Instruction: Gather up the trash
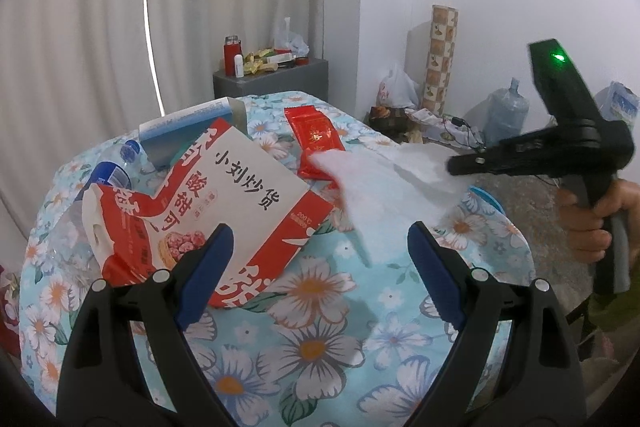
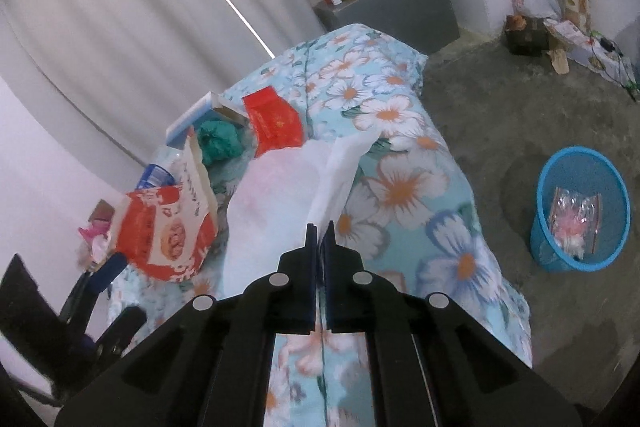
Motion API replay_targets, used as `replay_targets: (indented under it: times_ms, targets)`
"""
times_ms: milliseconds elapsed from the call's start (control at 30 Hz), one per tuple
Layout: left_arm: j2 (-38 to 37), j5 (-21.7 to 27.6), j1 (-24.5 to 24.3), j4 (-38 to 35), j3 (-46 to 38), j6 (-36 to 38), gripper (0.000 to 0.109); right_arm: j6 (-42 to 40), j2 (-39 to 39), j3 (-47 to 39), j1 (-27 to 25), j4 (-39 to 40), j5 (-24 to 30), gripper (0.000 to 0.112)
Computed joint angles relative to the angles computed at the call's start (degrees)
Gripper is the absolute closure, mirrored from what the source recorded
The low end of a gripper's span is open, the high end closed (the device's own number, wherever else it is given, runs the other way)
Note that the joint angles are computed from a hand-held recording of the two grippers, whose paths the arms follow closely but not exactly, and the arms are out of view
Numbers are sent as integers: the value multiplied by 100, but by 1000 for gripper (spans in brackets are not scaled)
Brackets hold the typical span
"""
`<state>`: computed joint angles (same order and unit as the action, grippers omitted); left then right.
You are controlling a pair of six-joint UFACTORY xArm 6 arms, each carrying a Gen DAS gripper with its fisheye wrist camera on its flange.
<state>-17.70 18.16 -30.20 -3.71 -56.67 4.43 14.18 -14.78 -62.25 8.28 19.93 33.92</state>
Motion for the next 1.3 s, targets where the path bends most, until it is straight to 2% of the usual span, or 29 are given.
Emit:
replay_targets:
  times_ms: [167, 333, 500, 533, 667, 733, 800, 867, 933, 1033, 1133, 1267, 1300]
  targets:
    - [121, 16, -44, -90, -173, 69, 24, 232, -597, 547, -233, -28, 83, 109]
    - [482, 6, -138, -266, -634, 170, 24, 264, -799, 846, -351, 144, 21, 109]
    - [1113, 357, -218, -375, -1462, 239, 24, 71, -822, 971, -373, 437, -94, 109]
    - [1320, 558, -226, -419, -1741, 279, 24, 33, -845, 1015, -377, 497, -124, 109]
    - [2194, 1415, -224, -482, -2885, 443, 36, -256, -885, 1138, -470, 942, -169, 109]
    - [2634, 1794, -233, -148, -3438, 313, 46, -361, -884, 1168, -483, 1066, -204, 109]
    - [3147, 2229, -259, 382, -4085, 117, 48, -499, -903, 1222, -500, 1247, -250, 109]
    - [3632, 2775, -298, 812, -4753, 16, 56, -549, -915, 1267, -508, 1332, -274, 109]
    - [3998, 3146, -325, 988, -5258, 44, 58, -595, -911, 1301, -528, 1416, -270, 109]
    - [4528, 3680, -354, 1240, -5991, 8, 72, -668, -897, 1331, -557, 1547, -305, 109]
    - [4748, 3927, -355, 1325, -6284, -26, 88, -773, -910, 1376, -593, 1715, -360, 109]
    - [4761, 3872, -361, 1454, -6266, -43, 107, -908, -919, 1430, -636, 1894, -367, 109]
    - [4762, 3863, -363, 1464, -6274, -66, 109, -928, -923, 1433, -649, 1923, -354, 109]
